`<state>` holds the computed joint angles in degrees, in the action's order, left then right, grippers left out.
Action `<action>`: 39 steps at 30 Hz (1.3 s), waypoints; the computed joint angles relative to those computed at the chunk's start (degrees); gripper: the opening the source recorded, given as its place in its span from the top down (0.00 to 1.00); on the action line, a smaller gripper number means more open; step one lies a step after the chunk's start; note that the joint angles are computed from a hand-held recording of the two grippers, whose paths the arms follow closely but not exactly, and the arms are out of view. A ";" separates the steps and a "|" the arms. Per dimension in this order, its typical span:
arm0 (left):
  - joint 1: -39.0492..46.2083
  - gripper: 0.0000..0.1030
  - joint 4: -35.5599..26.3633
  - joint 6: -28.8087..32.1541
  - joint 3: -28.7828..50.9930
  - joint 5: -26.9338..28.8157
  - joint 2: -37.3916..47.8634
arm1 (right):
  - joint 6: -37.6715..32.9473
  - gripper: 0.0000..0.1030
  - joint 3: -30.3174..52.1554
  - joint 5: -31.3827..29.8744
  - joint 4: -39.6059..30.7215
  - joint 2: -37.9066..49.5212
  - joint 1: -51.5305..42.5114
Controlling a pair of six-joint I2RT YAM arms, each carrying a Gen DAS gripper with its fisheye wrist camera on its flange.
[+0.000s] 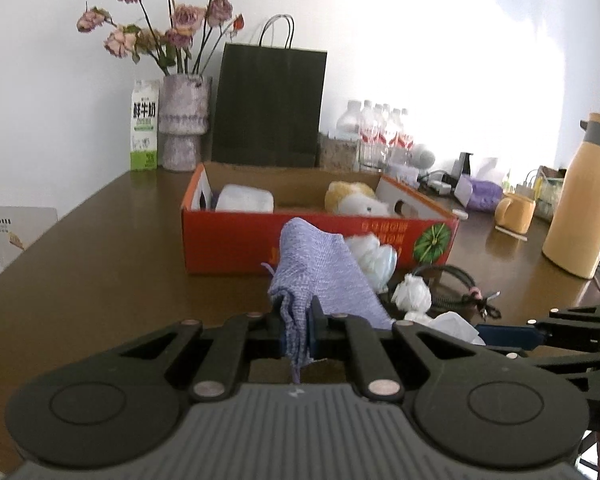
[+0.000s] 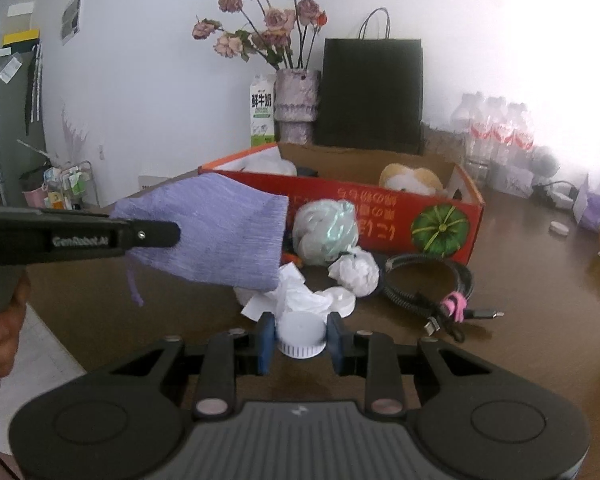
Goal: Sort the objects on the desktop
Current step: 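Carry the purple pouch and white bottle cap toward the cardboard box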
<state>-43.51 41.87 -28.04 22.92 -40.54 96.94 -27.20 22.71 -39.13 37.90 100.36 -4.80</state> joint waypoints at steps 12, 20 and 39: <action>0.34 0.91 0.68 5.75 2.09 -1.24 -3.91 | 3.06 0.74 1.43 -1.68 -0.39 -5.29 -1.59; 4.81 0.91 1.89 11.36 7.85 3.16 -3.97 | 7.96 0.74 7.02 -0.70 1.29 -4.99 0.79; 23.99 0.91 -15.20 6.96 39.28 23.74 14.93 | 18.31 0.74 45.81 8.97 -11.78 17.77 12.26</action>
<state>-19.52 26.66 -21.09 62.21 -16.80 111.87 -8.89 68.53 -30.16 26.11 118.14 7.46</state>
